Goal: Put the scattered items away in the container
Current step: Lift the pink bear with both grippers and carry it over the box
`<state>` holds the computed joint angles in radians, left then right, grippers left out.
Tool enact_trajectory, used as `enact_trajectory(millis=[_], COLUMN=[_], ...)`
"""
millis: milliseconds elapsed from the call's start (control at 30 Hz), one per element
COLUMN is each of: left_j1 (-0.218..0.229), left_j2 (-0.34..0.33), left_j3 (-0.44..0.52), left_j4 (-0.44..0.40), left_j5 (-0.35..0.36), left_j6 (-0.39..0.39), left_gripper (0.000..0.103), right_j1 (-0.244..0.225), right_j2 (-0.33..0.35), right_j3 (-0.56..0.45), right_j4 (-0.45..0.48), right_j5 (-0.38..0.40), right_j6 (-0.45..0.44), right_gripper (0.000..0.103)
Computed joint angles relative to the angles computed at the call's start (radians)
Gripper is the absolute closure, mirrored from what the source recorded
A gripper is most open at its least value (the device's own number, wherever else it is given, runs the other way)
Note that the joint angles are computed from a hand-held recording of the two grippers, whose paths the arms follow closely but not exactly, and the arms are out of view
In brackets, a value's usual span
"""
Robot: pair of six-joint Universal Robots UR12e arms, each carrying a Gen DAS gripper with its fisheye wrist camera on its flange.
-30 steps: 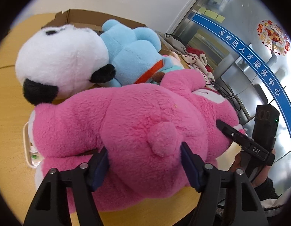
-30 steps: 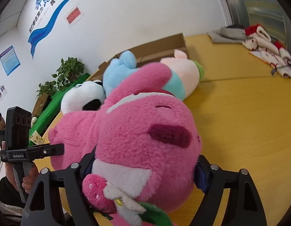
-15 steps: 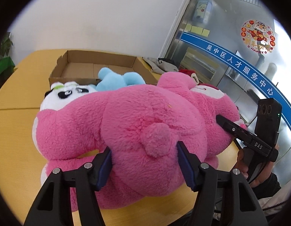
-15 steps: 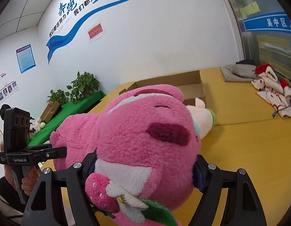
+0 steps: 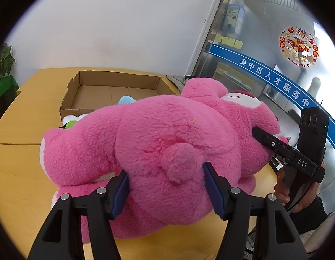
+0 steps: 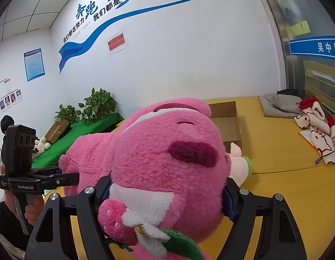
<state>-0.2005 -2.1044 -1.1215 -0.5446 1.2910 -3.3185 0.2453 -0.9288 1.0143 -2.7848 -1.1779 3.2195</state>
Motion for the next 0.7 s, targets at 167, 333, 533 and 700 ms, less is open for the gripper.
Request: enact_trajectory(millis=[167,333,533,700], left_j1=[0.006,0.01,0.012,0.02], left_j2=[-0.022,-0.054,-0.098,-0.139], left_j3=[0.037,0.098,0.191,0.272], left_j4=[-0.015,-0.037,-0.077,-0.105], left_j5=[-0.004,-0.006,0.006,-0.001], left_j6=[0.0,0.015,0.044,0.04], left_gripper=[0.04,0.04,0.04,0.04], right_j1=[0.001,-0.003,-0.008,-0.011], right_j2=[0.032,0.069,0.128,0.194], right_j3=[-0.061,-0.13,-0.248,-0.387], right_j4=[0.039,0.064,0.127,0.209], right_j5=[0.005,0.01,0.021,0.031], right_j6=[-0.011,-0.014,-0.009,-0.009], right_gripper=[0.021,0.021,0.021,0.021])
